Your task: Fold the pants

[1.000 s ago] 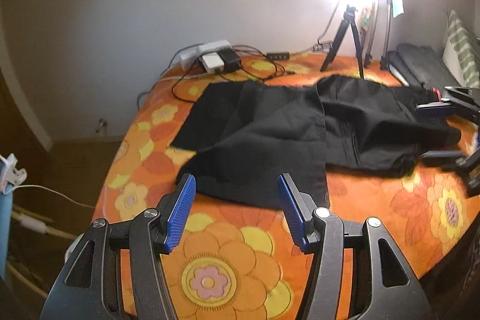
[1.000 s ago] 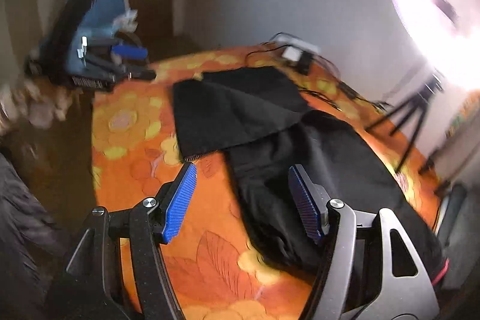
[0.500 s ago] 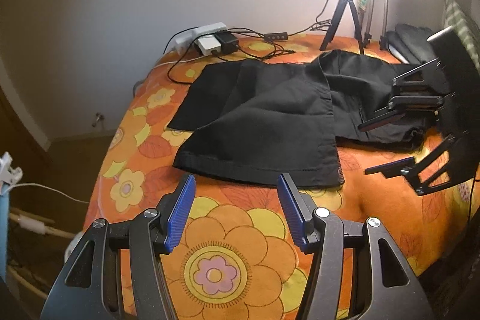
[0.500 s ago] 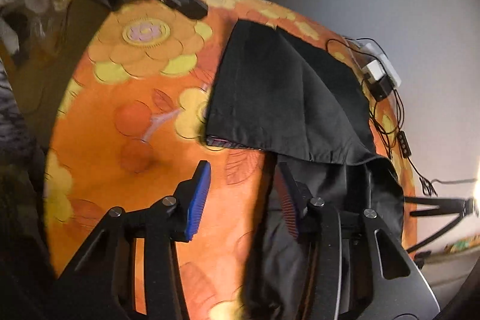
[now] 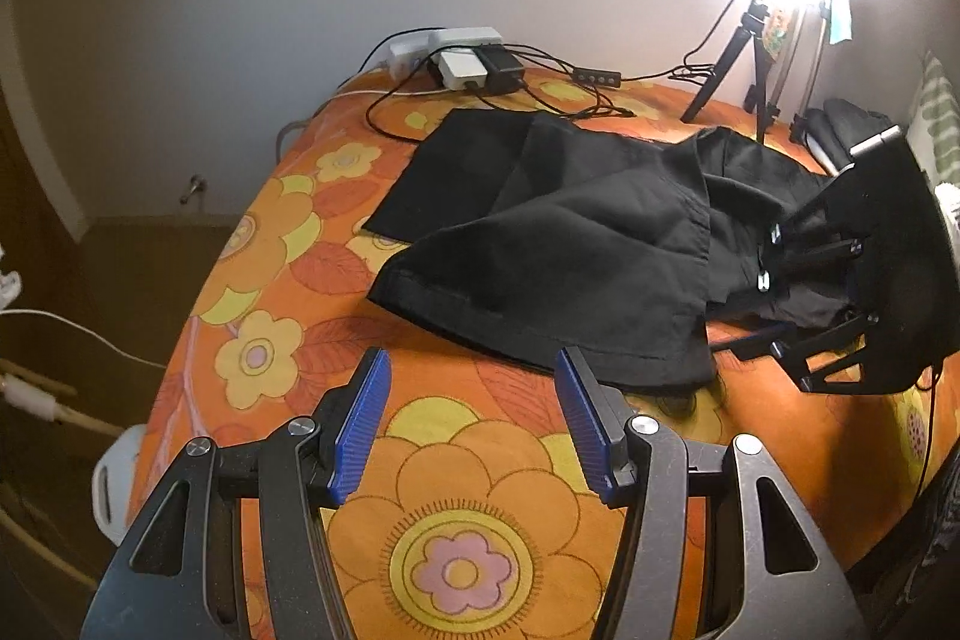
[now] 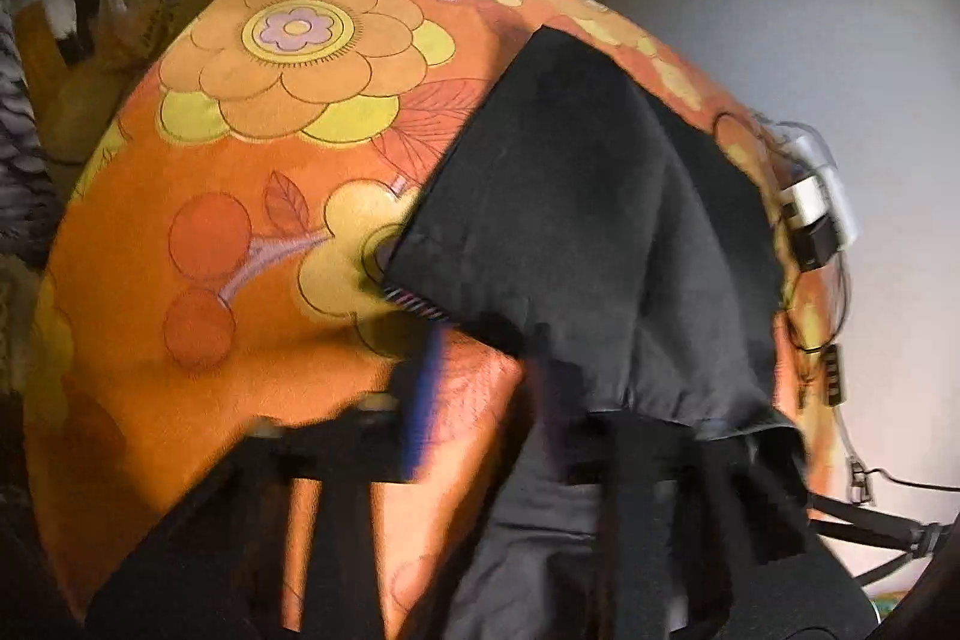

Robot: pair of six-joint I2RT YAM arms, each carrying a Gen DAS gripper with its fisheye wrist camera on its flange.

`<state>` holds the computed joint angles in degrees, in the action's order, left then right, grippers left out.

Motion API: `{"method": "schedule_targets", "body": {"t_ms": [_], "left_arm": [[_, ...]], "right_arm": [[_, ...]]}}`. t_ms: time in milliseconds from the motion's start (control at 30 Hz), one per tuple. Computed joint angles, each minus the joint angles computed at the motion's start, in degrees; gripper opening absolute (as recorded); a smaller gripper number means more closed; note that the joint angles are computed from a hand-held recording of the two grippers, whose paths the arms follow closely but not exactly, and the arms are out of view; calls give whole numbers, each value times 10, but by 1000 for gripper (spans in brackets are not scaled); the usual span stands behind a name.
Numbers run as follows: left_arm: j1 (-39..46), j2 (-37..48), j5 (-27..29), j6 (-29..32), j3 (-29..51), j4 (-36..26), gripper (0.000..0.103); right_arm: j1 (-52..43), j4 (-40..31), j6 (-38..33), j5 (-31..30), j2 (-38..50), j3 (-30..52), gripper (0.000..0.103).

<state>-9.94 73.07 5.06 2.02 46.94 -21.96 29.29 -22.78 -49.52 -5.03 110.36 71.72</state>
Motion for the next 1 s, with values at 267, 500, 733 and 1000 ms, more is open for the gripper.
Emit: {"method": "schedule_targets", "body": {"t_ms": [267, 500, 733, 1000], "left_arm": [[-12, 44, 5, 8, 11, 25, 56], [-5, 67, 22, 6, 24, 60, 56], [10, 104, 20, 11, 47, 84, 56], [24, 160, 35, 19, 76, 91, 56]], "right_arm": [[-31, -22, 66, -56, 15, 53, 3], [-54, -12, 115, -39, 37, 160, 3], [-72, -72, 166, -4, 174, 401, 2], [-70, -203, 185, 28, 406, 748, 2]]}}
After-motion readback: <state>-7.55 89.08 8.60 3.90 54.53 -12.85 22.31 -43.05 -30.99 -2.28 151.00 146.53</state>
